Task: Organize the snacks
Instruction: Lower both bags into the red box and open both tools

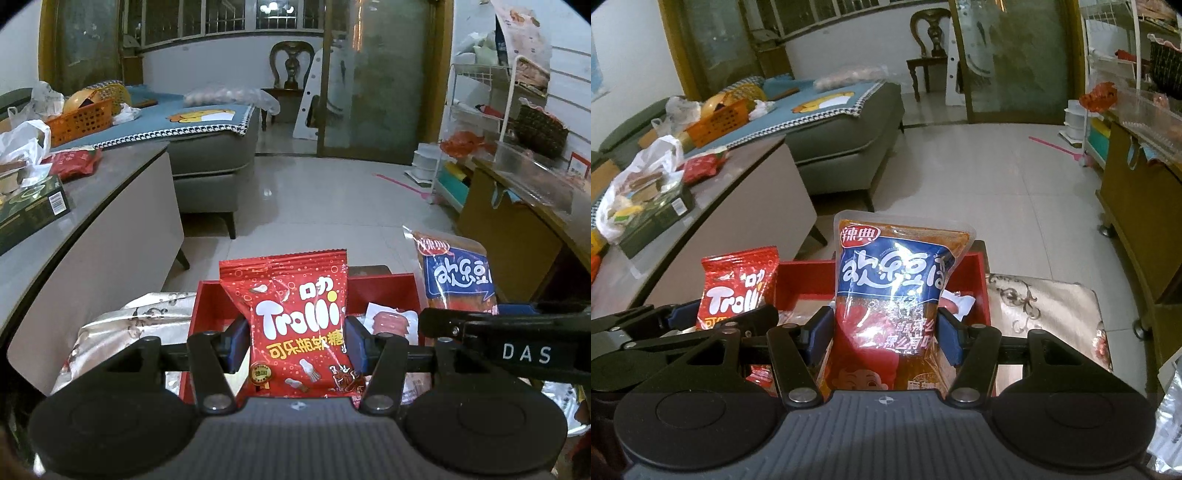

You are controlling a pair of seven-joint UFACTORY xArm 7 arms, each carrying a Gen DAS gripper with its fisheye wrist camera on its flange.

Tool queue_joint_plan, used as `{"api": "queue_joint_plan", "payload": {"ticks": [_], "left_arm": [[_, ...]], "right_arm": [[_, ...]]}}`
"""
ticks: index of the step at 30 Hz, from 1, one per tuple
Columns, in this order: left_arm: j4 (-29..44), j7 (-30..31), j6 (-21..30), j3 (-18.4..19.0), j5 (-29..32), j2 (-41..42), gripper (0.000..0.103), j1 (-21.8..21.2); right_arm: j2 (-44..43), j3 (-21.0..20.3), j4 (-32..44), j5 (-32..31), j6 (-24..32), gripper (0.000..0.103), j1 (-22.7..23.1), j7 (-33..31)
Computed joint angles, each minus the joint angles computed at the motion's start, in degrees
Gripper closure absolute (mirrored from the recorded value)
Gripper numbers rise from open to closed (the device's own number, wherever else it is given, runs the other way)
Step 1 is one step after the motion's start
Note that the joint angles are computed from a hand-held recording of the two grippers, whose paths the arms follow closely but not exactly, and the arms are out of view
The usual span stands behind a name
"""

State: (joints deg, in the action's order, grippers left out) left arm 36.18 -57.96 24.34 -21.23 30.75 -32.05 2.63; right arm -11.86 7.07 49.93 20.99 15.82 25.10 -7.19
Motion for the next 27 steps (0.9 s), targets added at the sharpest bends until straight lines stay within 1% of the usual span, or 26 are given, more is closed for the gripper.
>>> {"api": "queue_joint_plan", "payload": {"ticks": [5, 10, 15, 23, 27], "left_arm": [[1.70, -0.90, -0.40, -0.50, 1.72, 3.45, 0.057, 1.25], [3.16, -2.81, -0.31, -0.30, 3.96, 6.77, 0.057, 1.15], [4.59, -4.62, 0.29, 0.66, 6.35, 10.00, 0.057, -0.09], [5.82, -5.76, 1.79, 3.45, 8.51, 13.22, 0.056, -3.52], [6.25, -6.18, 2.62, 4.38, 9.37, 14.07, 0.056, -4.76]], "right_arm": [[2.45, 0.44, 1.48, -1.48, 0.27, 0.036, -1.12, 1.36], [4.71, 0.97, 2.86, -2.72, 0.68, 0.036, -2.19, 2.49], [6.68, 1.34, 4.05, -3.49, 1.50, 0.036, -3.12, 2.94], [8.94, 2.01, 5.17, -5.53, 2.85, 0.036, -4.42, 4.85], [9.73, 2.37, 5.67, -6.95, 3.90, 0.034, -4.72, 6.20]]}}
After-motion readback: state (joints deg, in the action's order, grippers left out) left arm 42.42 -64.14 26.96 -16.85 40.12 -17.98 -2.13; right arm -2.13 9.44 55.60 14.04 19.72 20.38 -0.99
